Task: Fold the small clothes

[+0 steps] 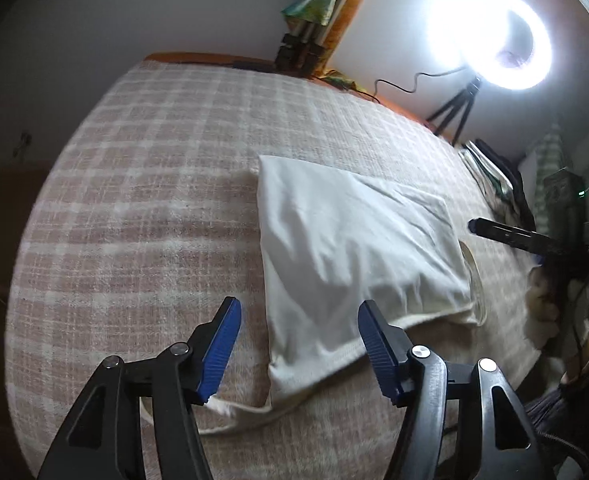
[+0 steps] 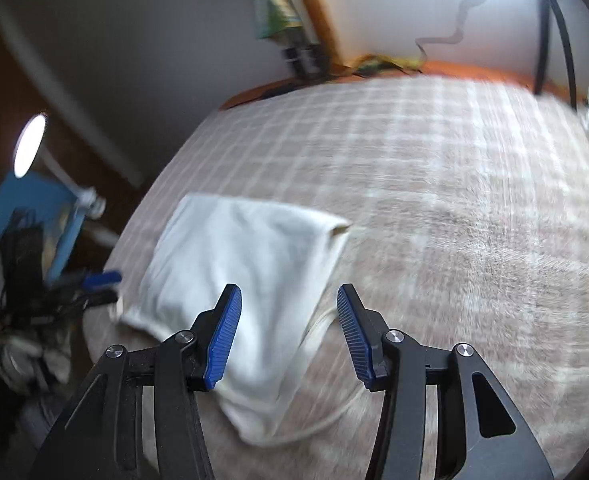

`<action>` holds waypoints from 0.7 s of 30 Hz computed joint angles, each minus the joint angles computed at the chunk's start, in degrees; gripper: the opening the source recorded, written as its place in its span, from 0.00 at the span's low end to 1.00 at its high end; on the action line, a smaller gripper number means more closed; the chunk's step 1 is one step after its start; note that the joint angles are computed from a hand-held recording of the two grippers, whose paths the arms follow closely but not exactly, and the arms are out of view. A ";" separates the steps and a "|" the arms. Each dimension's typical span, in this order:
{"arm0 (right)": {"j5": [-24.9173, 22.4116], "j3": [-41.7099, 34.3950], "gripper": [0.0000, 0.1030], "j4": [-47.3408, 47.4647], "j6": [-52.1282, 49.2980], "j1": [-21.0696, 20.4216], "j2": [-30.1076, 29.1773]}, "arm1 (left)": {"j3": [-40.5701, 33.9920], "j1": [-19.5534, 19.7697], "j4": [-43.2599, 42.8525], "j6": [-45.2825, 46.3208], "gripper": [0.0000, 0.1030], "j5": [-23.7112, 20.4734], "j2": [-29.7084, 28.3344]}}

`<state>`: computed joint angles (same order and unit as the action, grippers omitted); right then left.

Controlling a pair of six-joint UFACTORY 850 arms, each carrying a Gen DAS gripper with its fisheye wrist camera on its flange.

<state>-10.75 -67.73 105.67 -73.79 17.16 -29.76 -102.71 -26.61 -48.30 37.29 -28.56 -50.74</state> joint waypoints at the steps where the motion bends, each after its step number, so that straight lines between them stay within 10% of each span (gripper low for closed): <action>1: -1.52 -0.63 0.47 1.35 0.29 -0.80 -1.07 | -0.94 -0.07 1.07 -1.61 0.61 -0.54 -0.75; 11: -15.60 -4.40 0.29 8.18 5.17 -5.58 -6.69 | -4.94 -2.05 11.50 -9.14 0.61 -1.60 -3.97; 14: -13.51 -7.81 0.29 2.09 11.25 -5.01 -8.84 | -5.31 -2.49 13.32 -9.96 0.61 -1.17 -4.30; 16: -13.17 -9.03 0.05 2.44 11.37 -4.79 -9.98 | -5.59 -2.52 13.60 -9.74 0.61 -1.31 -4.45; 21: -4.84 -11.71 0.05 -2.68 13.94 -3.88 -11.35 | -4.90 -2.38 13.00 -8.80 0.61 -1.11 -4.10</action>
